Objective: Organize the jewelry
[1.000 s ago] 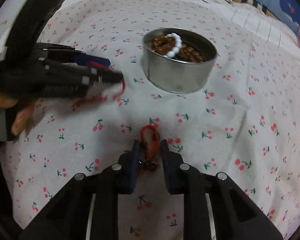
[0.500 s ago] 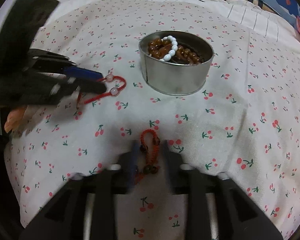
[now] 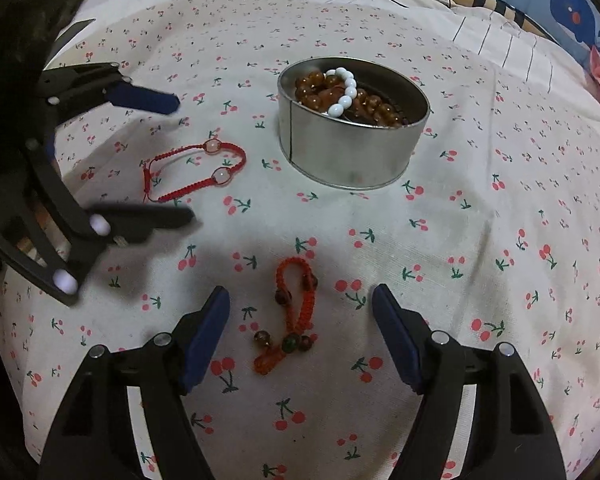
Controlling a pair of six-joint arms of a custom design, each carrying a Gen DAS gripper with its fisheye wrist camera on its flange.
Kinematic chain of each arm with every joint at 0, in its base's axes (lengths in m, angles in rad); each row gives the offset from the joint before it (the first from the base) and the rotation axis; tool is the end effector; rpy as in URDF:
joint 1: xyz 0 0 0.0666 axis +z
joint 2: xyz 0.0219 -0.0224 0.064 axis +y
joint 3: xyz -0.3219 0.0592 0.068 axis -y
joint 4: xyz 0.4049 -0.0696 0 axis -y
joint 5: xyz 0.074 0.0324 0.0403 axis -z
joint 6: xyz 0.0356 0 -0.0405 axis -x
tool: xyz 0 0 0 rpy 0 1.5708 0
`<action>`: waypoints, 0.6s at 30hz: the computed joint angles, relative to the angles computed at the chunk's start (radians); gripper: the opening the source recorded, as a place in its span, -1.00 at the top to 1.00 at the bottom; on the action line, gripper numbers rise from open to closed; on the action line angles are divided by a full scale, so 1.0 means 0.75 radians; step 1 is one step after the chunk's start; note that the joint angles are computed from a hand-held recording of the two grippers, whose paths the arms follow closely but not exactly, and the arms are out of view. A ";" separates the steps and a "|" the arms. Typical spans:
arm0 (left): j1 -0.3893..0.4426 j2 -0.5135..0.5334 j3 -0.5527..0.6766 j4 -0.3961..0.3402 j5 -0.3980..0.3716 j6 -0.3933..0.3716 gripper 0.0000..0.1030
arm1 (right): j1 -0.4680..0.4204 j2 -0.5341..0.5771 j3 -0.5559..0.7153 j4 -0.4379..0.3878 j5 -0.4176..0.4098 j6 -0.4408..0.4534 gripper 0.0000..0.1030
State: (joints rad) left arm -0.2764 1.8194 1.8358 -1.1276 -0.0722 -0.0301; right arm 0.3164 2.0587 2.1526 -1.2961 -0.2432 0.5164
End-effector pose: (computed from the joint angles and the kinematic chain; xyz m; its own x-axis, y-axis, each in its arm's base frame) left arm 0.5973 -0.1672 0.3343 -0.8546 0.2736 -0.4414 0.2672 0.9605 0.0780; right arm 0.6389 0.2178 0.3197 -0.5811 -0.6945 -0.4242 -0.7720 0.6353 0.0174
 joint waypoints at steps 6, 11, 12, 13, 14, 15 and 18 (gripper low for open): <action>0.046 -0.018 -0.016 -0.031 0.164 0.113 0.72 | -0.016 0.050 0.078 -0.063 -0.030 -0.002 0.74; 0.060 -0.066 -0.054 0.044 0.189 0.164 0.94 | -0.025 0.042 0.082 -0.030 -0.050 -0.038 0.77; 0.061 -0.076 -0.065 0.060 0.188 0.166 0.94 | -0.026 0.027 0.062 -0.009 -0.048 -0.047 0.76; 0.060 -0.088 -0.077 0.080 0.178 0.168 0.94 | -0.029 0.016 0.047 0.019 -0.044 -0.066 0.77; 0.061 -0.098 -0.089 0.096 0.178 0.175 0.94 | -0.032 0.000 0.027 0.035 -0.045 -0.079 0.77; 0.066 -0.099 -0.085 0.102 0.179 0.183 0.94 | -0.036 -0.004 0.023 0.050 -0.039 -0.094 0.77; 0.072 -0.088 -0.071 0.104 0.176 0.204 0.94 | -0.046 -0.018 0.002 0.093 -0.003 -0.133 0.76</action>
State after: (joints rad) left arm -0.2227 1.7536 1.7828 -1.0493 0.0595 0.1232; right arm 0.2823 2.0455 2.1541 -1.2262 -0.2454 0.4165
